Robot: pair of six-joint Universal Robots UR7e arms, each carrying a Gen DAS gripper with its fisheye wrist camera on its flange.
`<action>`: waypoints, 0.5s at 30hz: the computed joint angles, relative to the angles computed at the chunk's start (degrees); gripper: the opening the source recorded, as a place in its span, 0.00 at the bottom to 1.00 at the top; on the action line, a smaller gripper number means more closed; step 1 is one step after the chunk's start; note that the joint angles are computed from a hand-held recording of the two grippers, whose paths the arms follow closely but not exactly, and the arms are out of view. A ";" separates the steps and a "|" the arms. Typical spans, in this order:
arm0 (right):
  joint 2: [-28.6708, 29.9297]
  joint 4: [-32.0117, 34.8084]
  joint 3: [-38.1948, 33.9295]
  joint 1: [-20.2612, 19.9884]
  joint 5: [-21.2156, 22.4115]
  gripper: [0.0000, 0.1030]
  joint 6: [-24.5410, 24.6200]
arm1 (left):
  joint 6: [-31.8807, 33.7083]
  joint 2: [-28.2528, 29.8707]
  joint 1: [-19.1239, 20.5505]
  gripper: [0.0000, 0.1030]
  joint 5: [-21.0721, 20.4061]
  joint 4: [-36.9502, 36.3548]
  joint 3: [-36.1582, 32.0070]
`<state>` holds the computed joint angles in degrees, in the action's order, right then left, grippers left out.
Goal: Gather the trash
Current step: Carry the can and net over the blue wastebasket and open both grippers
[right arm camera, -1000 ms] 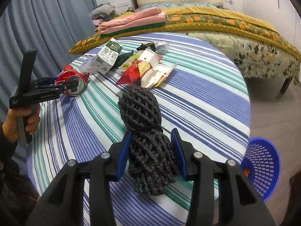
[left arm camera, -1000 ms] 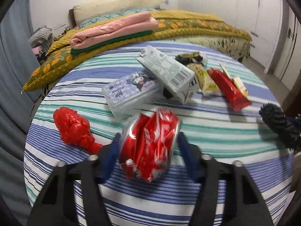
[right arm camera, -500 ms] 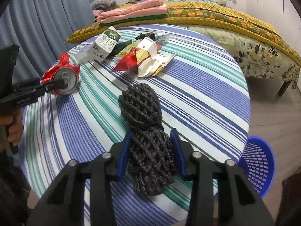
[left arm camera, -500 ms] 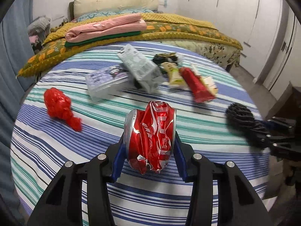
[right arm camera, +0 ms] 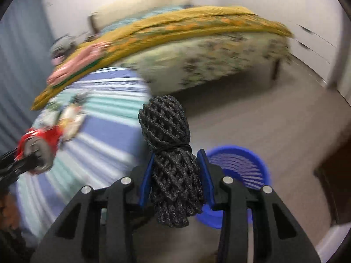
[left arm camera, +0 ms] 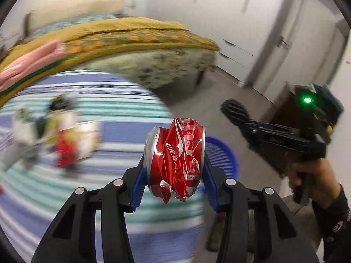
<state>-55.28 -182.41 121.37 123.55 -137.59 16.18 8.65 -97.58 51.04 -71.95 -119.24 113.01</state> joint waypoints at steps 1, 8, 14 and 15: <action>-0.91 -0.47 1.23 -0.98 0.01 0.37 0.26 | -0.71 1.46 -1.39 0.45 -0.41 -1.02 0.98; -4.09 -5.69 7.47 -9.24 3.24 0.37 -0.89 | -3.42 12.72 -5.58 0.46 -0.85 -9.36 5.91; -5.58 -10.19 10.26 -14.82 8.50 0.40 -2.56 | -3.60 22.48 -4.46 0.47 0.02 -16.58 7.02; -5.57 -11.21 10.57 -15.74 9.78 0.41 -2.55 | -3.51 23.55 -4.28 0.49 -0.03 -17.55 7.06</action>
